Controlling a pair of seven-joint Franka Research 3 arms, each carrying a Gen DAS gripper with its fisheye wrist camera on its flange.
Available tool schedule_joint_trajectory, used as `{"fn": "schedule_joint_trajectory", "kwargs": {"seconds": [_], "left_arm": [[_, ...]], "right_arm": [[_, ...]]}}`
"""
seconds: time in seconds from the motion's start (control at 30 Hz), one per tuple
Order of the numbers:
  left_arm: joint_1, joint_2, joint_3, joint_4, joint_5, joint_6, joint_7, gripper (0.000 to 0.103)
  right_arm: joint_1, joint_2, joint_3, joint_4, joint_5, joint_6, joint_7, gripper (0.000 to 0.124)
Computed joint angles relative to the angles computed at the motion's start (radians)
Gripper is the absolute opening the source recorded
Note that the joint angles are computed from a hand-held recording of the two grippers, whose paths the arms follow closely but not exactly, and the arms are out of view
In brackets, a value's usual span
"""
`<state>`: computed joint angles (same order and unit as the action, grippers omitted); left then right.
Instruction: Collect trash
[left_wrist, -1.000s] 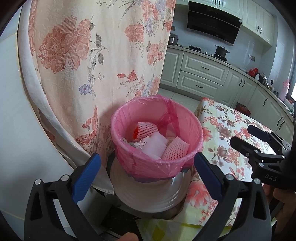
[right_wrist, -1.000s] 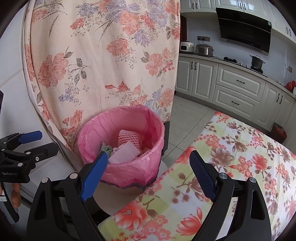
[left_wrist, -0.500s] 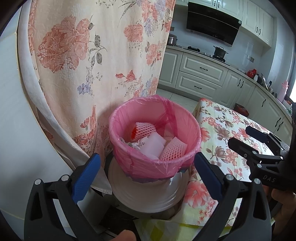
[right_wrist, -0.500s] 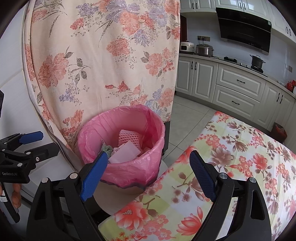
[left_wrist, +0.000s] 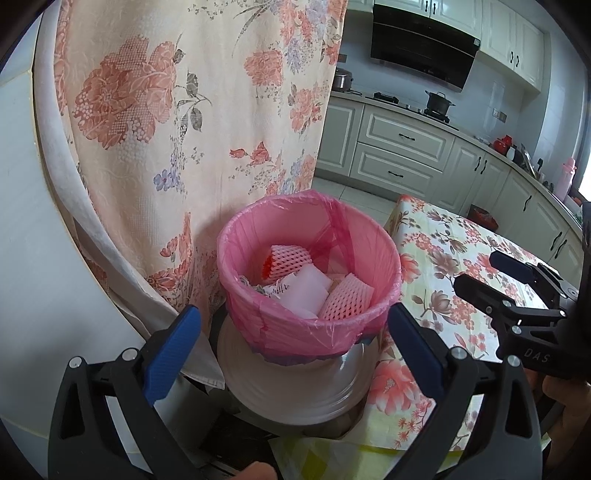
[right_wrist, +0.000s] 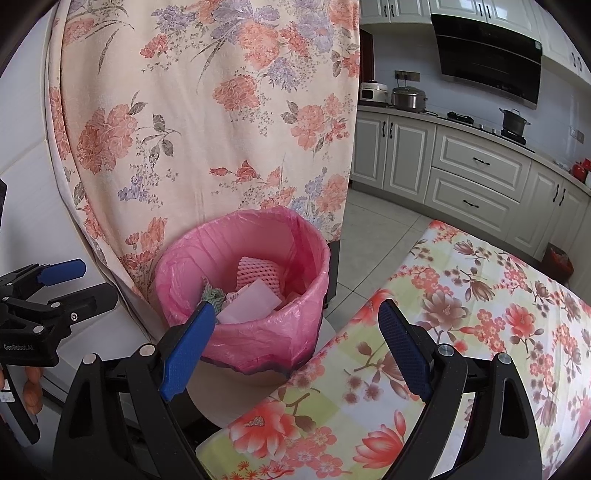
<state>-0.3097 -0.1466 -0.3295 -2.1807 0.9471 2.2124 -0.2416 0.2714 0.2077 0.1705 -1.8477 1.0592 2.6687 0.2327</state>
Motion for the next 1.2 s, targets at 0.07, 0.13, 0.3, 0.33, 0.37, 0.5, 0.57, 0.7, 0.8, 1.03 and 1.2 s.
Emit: {"fn": "schedule_joint_trajectory", "kwargs": {"seconds": [0.07,0.13,0.3,0.33,0.37,0.5,0.57,0.7,0.8,1.03,1.2], "left_arm": [[0.0,0.0,0.0,0.0,0.0,0.0,0.001,0.098],[0.0,0.001,0.0,0.001,-0.001,-0.002,0.001,0.098],[-0.001,0.001,0.0,0.001,0.0,-0.001,0.001,0.098],[-0.001,0.001,0.0,0.002,0.001,-0.002,0.001,0.098],[-0.001,0.001,0.0,0.002,0.001,-0.002,0.001,0.098],[-0.001,0.002,0.0,0.002,0.001,0.0,0.003,0.098],[0.0,0.0,0.002,0.001,0.0,0.005,0.005,0.098],[0.003,-0.002,0.003,-0.003,0.002,0.011,0.008,0.098],[0.003,-0.002,0.002,-0.003,0.001,0.01,0.008,0.098],[0.003,-0.001,0.001,-0.002,0.002,0.008,0.008,0.098],[0.002,0.004,-0.002,0.0,0.009,0.003,0.004,0.098]], "right_arm": [[0.0,0.0,0.0,-0.001,0.0,0.0,-0.001,0.085],[0.0,0.0,0.0,-0.001,-0.001,0.0,0.001,0.085],[-0.001,0.001,0.0,0.0,-0.001,0.0,0.001,0.085],[0.0,0.001,0.0,0.0,-0.002,0.001,0.001,0.085],[-0.001,0.001,0.0,0.0,0.0,-0.002,0.001,0.085],[-0.001,0.0,0.001,-0.001,-0.001,0.0,0.001,0.085],[-0.001,0.001,0.0,0.0,-0.002,-0.002,0.003,0.085],[-0.002,0.002,0.0,0.0,0.0,-0.002,0.0,0.085],[-0.001,0.001,0.0,0.0,-0.001,-0.002,0.002,0.085],[-0.002,0.001,0.001,-0.003,0.0,-0.001,0.0,0.085],[-0.001,0.002,0.0,0.0,-0.003,-0.003,0.004,0.085]]}}
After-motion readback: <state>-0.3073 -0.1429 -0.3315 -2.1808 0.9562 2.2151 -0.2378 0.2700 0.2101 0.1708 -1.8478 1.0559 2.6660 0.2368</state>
